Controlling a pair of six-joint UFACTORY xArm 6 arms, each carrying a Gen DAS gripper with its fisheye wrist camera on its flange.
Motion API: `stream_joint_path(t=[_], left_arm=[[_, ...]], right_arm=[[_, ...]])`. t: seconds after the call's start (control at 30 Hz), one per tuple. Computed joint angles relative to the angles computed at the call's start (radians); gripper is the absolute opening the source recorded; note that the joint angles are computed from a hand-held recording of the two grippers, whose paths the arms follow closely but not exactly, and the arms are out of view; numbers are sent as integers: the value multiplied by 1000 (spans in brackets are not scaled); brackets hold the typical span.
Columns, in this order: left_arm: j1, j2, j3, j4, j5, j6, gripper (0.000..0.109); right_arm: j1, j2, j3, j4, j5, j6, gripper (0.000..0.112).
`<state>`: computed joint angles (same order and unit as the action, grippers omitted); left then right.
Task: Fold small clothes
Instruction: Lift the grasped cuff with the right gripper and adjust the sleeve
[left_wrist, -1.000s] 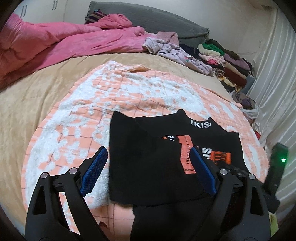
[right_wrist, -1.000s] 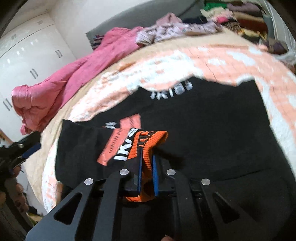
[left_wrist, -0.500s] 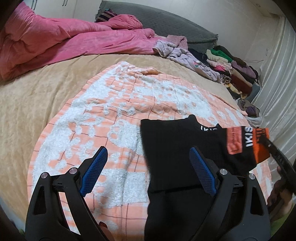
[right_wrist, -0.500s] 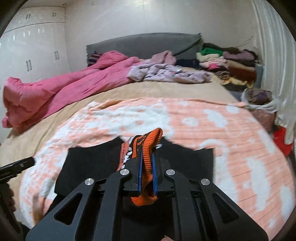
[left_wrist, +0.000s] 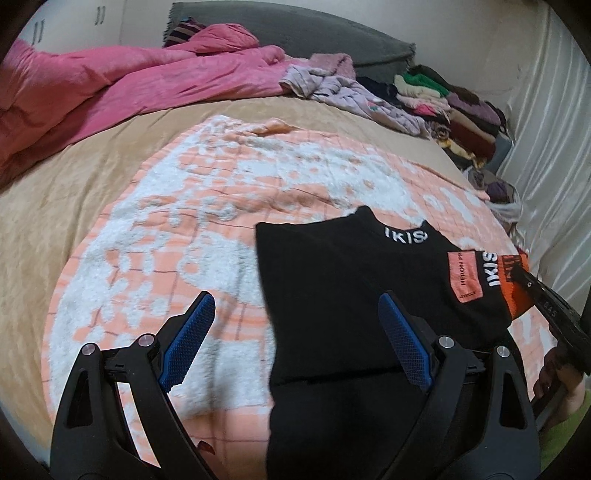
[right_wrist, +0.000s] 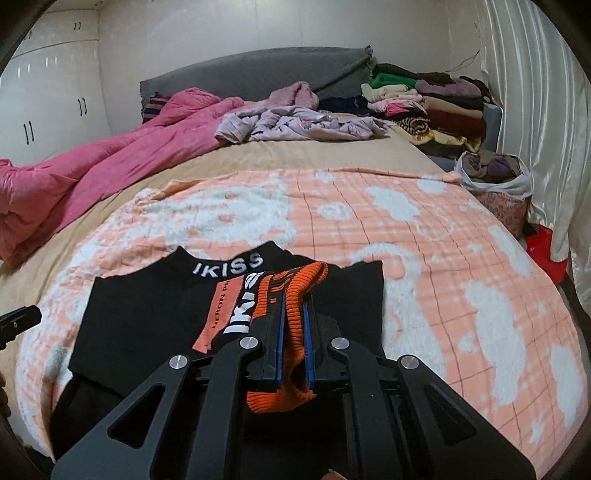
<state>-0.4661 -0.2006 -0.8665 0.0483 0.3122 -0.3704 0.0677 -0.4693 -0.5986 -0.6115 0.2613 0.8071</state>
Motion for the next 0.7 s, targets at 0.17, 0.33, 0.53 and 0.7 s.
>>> stream_joint_path(t=[0.17, 0.33, 0.53, 0.7], left_arm=[[-33, 60, -62, 35, 15, 11, 83], [-58, 126, -120, 74, 33, 10, 83], [-75, 175, -152, 92, 50, 15, 83], [-82, 185, -152, 101, 59, 19, 83]], right_arm=[[-3, 4, 8, 8, -1, -4, 8], [-4, 6, 9, 16, 3, -17, 8], [-8, 17, 3, 5, 20, -19, 10], [-8, 16, 9, 3, 39, -18, 16]])
